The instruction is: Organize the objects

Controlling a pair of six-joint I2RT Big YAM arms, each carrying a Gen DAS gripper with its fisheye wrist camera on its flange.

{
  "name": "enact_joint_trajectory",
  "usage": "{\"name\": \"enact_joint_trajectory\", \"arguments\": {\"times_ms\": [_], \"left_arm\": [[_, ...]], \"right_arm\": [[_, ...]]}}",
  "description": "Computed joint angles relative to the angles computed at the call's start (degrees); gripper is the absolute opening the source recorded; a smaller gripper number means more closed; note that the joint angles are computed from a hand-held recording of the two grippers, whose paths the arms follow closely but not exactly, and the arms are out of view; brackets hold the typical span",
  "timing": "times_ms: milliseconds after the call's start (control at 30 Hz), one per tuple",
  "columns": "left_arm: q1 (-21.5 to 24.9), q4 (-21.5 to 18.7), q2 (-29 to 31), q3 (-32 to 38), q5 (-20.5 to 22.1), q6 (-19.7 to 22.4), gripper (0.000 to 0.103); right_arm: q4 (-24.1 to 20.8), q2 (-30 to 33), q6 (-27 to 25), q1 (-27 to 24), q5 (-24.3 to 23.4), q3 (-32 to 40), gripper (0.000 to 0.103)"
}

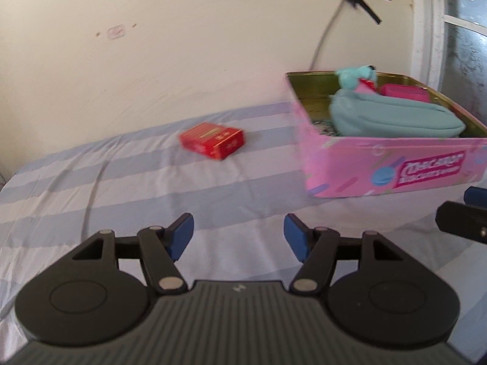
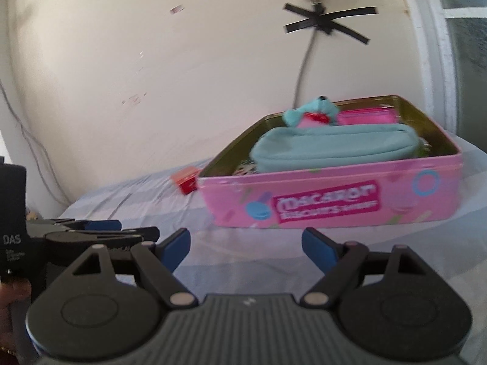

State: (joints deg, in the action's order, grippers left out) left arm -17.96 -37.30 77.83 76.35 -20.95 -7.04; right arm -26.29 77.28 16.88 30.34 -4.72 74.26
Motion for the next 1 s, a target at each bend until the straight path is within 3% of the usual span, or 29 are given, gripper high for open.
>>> {"name": "enact_joint_trajectory", "arguments": {"times_ms": [267, 600, 733, 867, 1000], "left_arm": [[5.58, 0.69, -0.18, -1.97, 1.62, -0.34, 0.068], [13.36, 3.94, 0.45, -4.12, 0.45, -0.02, 0.068], [17.02, 5.96, 1.39, -4.56, -0.27, -2.31, 0.069], [18.72, 6.19, 1.40, -4.60, 2.77, -5.95, 0.069], [19.14, 7.20, 0.67, -5.59, 3.17, -8.43, 0.069]], "right_arm": [[-3.03, 3.91, -4.31, 4.73, 1.10, 4.85, 0.083], [-7.33, 12.73, -11.09, 9.55, -0.98, 15.00, 0.083], [-8.63, 18.35, -13.89, 10.94, 0.05, 22.19, 0.083], [-10.25, 26.77, -17.46, 11.92, 3.65, 33.70, 0.086], [-18.13, 38.66, -17.50, 12.04, 8.52, 51.77, 0.090]]}}
